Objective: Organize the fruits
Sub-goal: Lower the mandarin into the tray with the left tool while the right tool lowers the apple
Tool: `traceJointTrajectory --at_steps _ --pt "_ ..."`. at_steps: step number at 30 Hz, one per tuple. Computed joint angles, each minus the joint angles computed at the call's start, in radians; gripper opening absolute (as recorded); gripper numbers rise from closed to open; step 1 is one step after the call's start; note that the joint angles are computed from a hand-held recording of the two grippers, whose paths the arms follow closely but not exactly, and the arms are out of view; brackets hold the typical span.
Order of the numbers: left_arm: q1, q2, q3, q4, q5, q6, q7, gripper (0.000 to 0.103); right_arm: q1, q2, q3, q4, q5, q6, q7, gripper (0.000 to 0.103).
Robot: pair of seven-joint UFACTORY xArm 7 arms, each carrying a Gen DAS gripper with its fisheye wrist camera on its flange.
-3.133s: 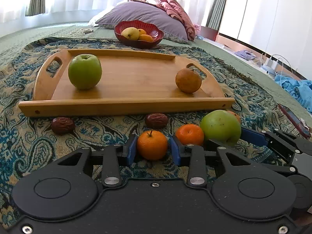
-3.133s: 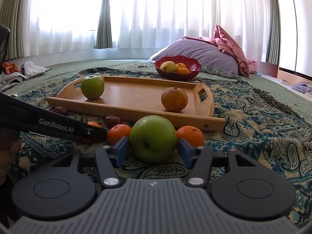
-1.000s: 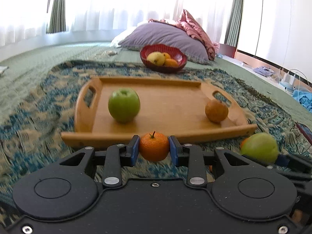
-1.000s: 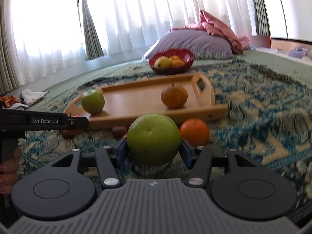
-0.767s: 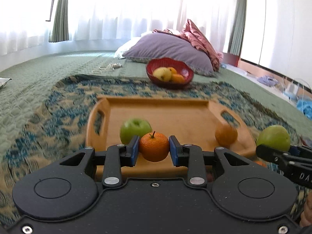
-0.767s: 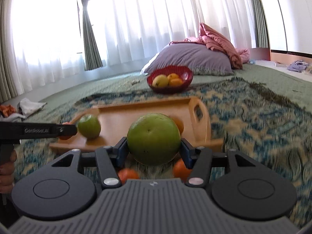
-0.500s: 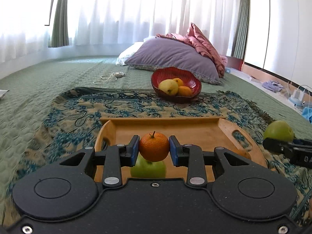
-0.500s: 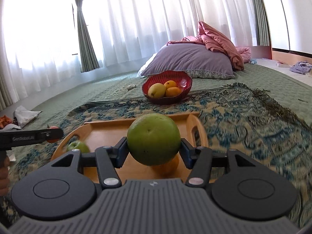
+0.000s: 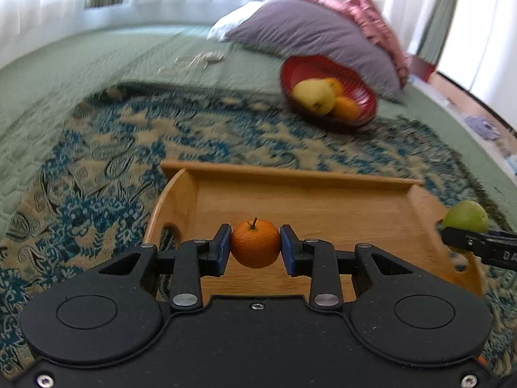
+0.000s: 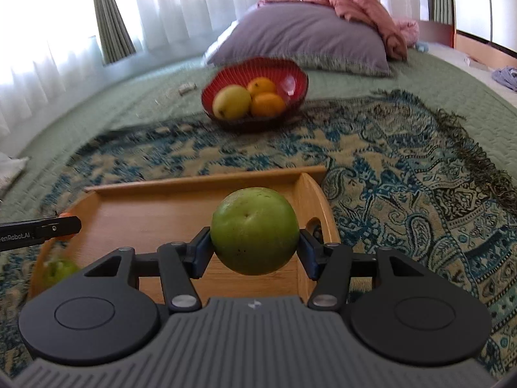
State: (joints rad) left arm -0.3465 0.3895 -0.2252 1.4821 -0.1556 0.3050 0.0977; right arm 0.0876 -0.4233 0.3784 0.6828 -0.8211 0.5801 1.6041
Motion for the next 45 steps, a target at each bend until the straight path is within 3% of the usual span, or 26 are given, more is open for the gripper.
traceJointTrajectory --at_steps 13,37,39,41,43,45 --pt "-0.040 0.081 0.045 0.085 0.083 0.056 -0.072 0.031 0.032 0.120 -0.068 0.036 0.026 -0.031 -0.041 0.060" --pt "-0.056 0.086 0.062 0.090 0.144 0.064 -0.106 0.031 0.040 0.128 -0.073 0.026 -0.011 -0.037 0.012 0.060" --pt "-0.057 0.084 0.064 0.088 0.147 0.066 -0.109 0.031 0.043 0.127 -0.076 0.024 -0.011 -0.040 0.016 0.064" --pt "-0.061 0.074 0.069 0.074 0.155 0.055 -0.115 0.033 0.041 0.121 -0.078 0.018 -0.014 -0.052 0.027 0.066" --pt "-0.057 0.057 0.066 0.053 0.155 0.035 -0.112 0.045 0.037 0.108 -0.077 0.006 -0.023 -0.071 0.042 0.072" --pt "-0.049 0.032 0.059 0.019 0.153 0.002 -0.102 0.050 0.031 0.090 -0.071 -0.005 -0.027 -0.082 0.054 0.073"
